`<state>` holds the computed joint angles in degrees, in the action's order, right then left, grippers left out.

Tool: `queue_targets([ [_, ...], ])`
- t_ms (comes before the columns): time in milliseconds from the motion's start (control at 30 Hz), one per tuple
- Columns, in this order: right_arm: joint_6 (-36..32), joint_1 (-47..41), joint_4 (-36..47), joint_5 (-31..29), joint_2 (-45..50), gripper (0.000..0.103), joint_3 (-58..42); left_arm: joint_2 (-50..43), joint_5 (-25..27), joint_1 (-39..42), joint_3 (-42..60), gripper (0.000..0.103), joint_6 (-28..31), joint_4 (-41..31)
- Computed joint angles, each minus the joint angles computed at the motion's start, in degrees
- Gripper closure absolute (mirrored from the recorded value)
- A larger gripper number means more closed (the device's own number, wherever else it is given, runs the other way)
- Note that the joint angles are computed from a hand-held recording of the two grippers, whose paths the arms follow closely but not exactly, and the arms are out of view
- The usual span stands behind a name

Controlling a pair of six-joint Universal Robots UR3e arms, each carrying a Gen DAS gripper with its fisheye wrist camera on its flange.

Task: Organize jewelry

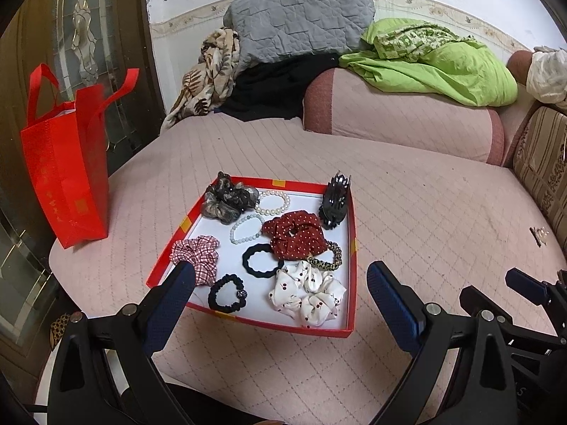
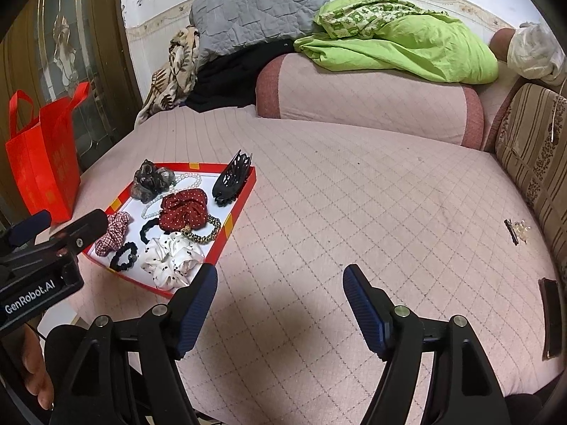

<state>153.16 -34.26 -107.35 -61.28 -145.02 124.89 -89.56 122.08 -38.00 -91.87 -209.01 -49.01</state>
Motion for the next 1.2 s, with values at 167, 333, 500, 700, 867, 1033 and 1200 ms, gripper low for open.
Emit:
queue_targets([
  [167,1.29,1.79,-2.41,-1.54,1.46,0.025,0.57,-0.13,-1.48,0.39,-0.81,0.006,0.72,1.15],
  [333,2.19,3.21,-4.11,-2.89,2.62,0.025,0.98,-0.15,-2.9,0.94,-1.44,0.006,0.68,1.45],
  [500,3.67,5.11,-6.58,-4.74,4.29,0.024,1.48,-0.19,-4.72,1.85,-1.83,0.006,0.18,0.56],
  [700,4.94,6.65,-8.51,-6.27,5.53,0.024,1.95,-0.06,-5.91,2.36,-2.76,0.006,0.52,0.94],
  [867,6.33,9.01,-10.78,-8.14,7.15,0.024,2.15,0.13,-7.16,2.95,-3.67,0.006,0.99,1.57],
  [1033,7.32,10.31,-12.31,-9.4,8.38,0.023,2.34,0.36,-8.31,3.56,-4.71,0.006,1.25,2.58],
  [1200,7.96,11.29,-13.47,-10.36,9.41,0.023,2.46,0.73,-10.19,4.46,-5.65,0.006,1.5,3.3],
])
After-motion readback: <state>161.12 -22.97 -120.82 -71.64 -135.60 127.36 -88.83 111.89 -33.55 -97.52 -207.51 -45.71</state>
